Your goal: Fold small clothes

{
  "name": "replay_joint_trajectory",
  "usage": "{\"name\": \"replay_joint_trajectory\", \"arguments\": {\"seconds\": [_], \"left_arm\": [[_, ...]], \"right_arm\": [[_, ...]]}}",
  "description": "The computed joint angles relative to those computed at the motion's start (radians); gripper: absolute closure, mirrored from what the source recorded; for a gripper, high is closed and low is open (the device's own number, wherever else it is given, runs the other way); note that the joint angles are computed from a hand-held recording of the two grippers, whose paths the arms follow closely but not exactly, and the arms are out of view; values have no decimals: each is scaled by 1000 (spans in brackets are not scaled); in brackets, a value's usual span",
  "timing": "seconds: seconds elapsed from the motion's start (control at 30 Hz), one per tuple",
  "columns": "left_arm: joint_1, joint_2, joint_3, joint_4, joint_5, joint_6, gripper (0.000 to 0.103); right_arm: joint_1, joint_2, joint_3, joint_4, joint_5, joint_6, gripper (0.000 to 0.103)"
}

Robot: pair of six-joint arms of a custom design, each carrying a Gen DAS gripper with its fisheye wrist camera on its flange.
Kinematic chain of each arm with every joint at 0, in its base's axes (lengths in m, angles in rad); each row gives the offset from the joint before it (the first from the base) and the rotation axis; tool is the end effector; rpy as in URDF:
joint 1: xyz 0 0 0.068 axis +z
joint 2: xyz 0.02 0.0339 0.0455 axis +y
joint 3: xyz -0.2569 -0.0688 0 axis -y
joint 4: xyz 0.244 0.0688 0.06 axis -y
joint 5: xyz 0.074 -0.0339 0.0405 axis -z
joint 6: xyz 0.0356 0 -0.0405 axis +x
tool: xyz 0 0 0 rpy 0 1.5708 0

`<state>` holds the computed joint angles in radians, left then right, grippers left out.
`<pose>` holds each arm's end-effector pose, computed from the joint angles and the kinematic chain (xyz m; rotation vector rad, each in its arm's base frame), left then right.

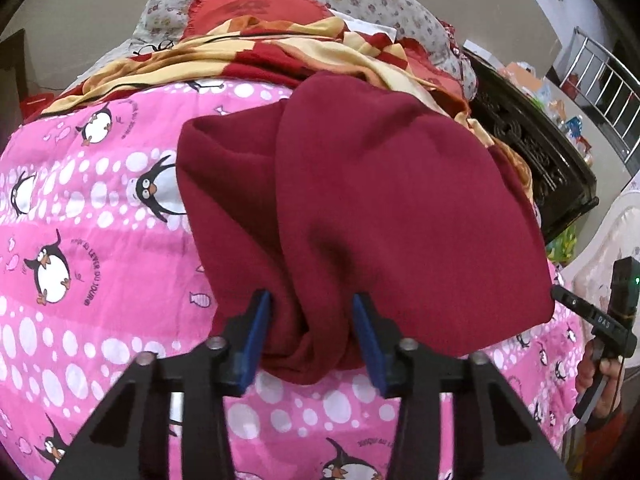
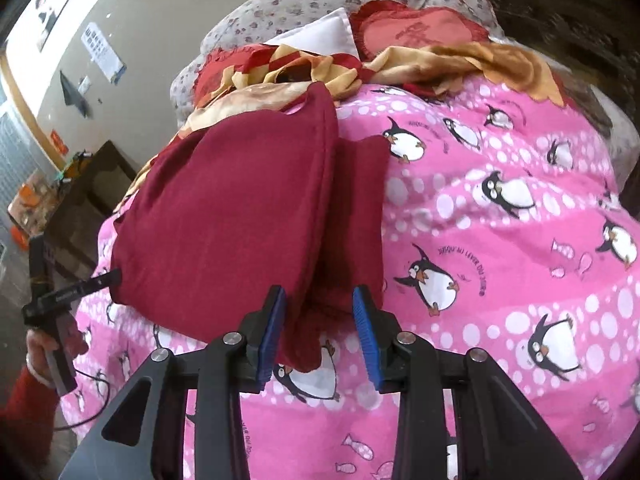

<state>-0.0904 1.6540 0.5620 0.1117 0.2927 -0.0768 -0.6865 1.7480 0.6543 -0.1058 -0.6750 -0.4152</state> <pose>0.2652 -0.0344 0.0908 0.1313 2.5431 -0.4383 0.2211 -0.1524 0.0823 0.1706 2.4383 0.4895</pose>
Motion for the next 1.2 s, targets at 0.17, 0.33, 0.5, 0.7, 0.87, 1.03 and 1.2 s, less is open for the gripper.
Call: {"name": "replay_joint_trajectory", "arguments": {"seconds": [0.17,0.33,0.5,0.7,0.87,1.03,1.2], "left_arm": [[62,-22,2,-40,47,9,87],[56,-54,-25,-35,31,26,91],[128,-168,-100,-73,114,95,97],[155,-81,-166,19,118,118,97],[147,-73,-164,24,130,92,92],[145,-165,-136,-91,76,110,62],[84,-196,-66,-74,2,28,50]], "right_arm": [[55,12,-5,33,6,21,51],[110,55,3,68,-5,31,79],[54,-36,-23,-24,-71,-44,81],[12,-17,-29,-83,-66,-138,81],[33,100,0,-38,-26,-76,80],[-1,-14,-17,-56,-18,-47,63],[40,-78,30,-5,-31,64,63]]}}
